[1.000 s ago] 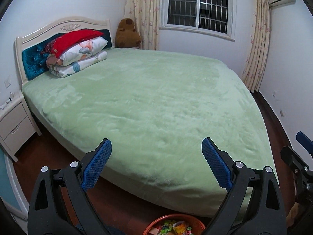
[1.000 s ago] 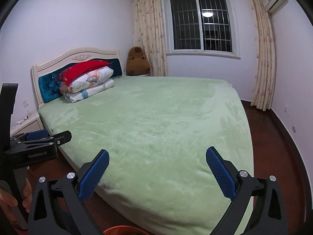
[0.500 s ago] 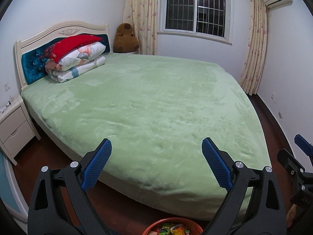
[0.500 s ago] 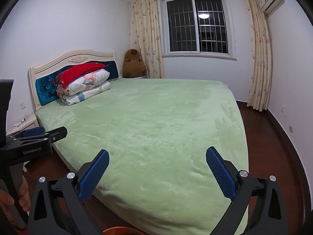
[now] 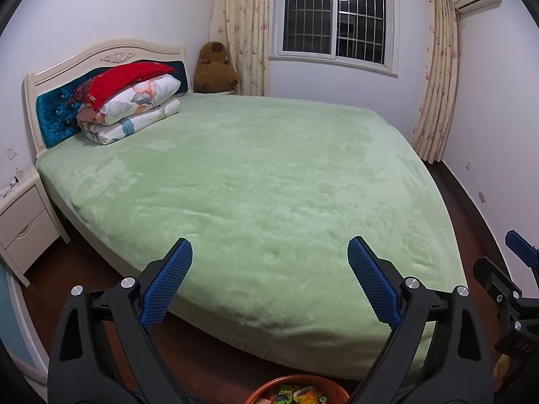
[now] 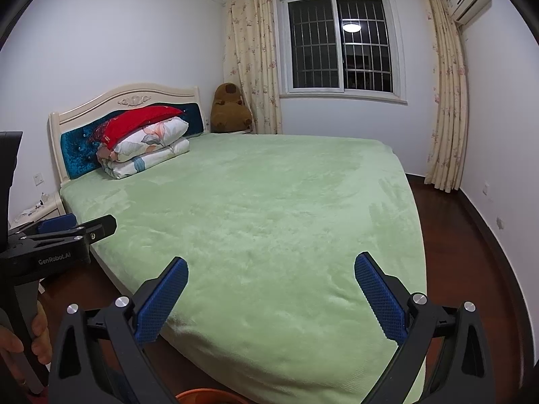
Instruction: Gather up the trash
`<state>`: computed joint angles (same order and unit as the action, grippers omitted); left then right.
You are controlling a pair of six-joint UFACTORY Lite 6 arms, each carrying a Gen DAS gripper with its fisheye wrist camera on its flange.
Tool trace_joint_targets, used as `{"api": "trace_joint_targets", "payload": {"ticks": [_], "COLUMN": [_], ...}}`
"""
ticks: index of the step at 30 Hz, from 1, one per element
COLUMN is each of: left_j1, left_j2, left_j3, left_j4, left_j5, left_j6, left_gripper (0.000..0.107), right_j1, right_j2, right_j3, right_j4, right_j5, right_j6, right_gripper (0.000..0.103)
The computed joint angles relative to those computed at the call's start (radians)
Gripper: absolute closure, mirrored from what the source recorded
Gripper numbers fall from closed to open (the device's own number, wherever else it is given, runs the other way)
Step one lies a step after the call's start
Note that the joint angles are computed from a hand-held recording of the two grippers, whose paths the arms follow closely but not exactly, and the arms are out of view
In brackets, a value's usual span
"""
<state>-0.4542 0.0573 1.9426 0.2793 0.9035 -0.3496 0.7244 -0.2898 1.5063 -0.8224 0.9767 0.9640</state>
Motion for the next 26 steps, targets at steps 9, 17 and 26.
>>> {"api": "trace_joint_targets", "payload": {"ticks": [9,17,26], "left_j1": [-0.004,-0.005,-0.016], "left_j2": [-0.004,0.002,0.001], "left_j3": [-0.006,-0.005,-0.007], "left_j4": [-0.002,-0.003,0.016], "left_j5": [0.001,-0.001,-0.001], "left_j6": [0.009,0.017,-0.004], "left_gripper": [0.016,0.016,0.016], "right_j1": [0.0,-0.012,-0.009], "right_j2": [0.0,-0.003,-0.007], "right_j3": [0.003,-0.005,-0.011], "right_j4": [0.003,0.013,0.008], "right_j5": [0.006,-0.001,0.002], "right_j6": [-0.001,-0.013,-0.004], "right_gripper": [0.006,0.006,0.006]}}
